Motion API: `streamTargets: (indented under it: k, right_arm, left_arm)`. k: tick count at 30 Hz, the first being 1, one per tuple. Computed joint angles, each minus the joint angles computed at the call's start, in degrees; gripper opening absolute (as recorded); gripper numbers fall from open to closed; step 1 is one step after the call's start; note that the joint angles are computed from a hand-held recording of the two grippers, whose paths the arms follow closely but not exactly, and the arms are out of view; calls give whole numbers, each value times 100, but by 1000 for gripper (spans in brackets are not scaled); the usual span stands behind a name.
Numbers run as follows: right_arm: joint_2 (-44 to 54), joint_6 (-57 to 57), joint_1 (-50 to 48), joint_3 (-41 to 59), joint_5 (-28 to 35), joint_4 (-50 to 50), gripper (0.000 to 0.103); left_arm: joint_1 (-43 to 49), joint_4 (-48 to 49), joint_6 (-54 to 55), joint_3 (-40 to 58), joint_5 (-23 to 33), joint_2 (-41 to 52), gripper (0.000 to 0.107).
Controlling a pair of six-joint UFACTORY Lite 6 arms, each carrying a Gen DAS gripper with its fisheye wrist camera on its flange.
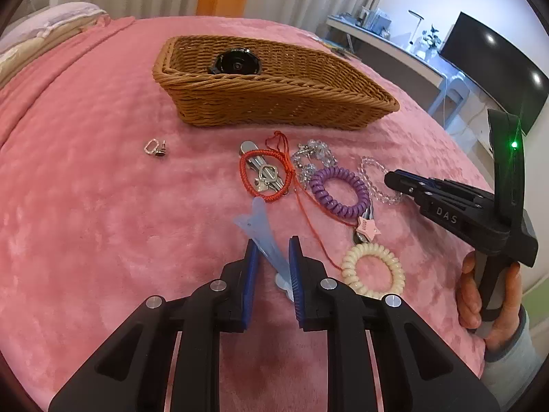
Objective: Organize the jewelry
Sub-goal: 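Grasp the clear plastic clip with the left tool while the right tool grasps another bead bracelet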
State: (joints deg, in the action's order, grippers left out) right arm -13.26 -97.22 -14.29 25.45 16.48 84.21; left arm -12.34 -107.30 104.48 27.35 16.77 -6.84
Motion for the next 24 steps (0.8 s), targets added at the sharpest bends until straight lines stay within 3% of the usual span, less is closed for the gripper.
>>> streamTargets:
  k: [5, 12, 15, 17, 24]
  right_arm:
    - [321, 104, -233, 210, 281, -137, 12]
    - [271, -401, 734, 155, -813, 620, 12]
    - [26, -746, 757, -22, -750, 925, 6]
    - [-265, -644, 535, -159, -486, 759, 6]
    - [-1101, 1039, -311, -185, 875, -1208, 6]
  left_arm:
    - [-5, -843, 830, -223, 111, -104, 17]
    - [316, -615, 789, -380, 482, -147, 17]
    - [402, -547, 802, -469, 511, -262, 16]
    - [427, -476, 730, -514, 516, -354, 16]
    - [781, 747, -468, -578, 735, -871, 9]
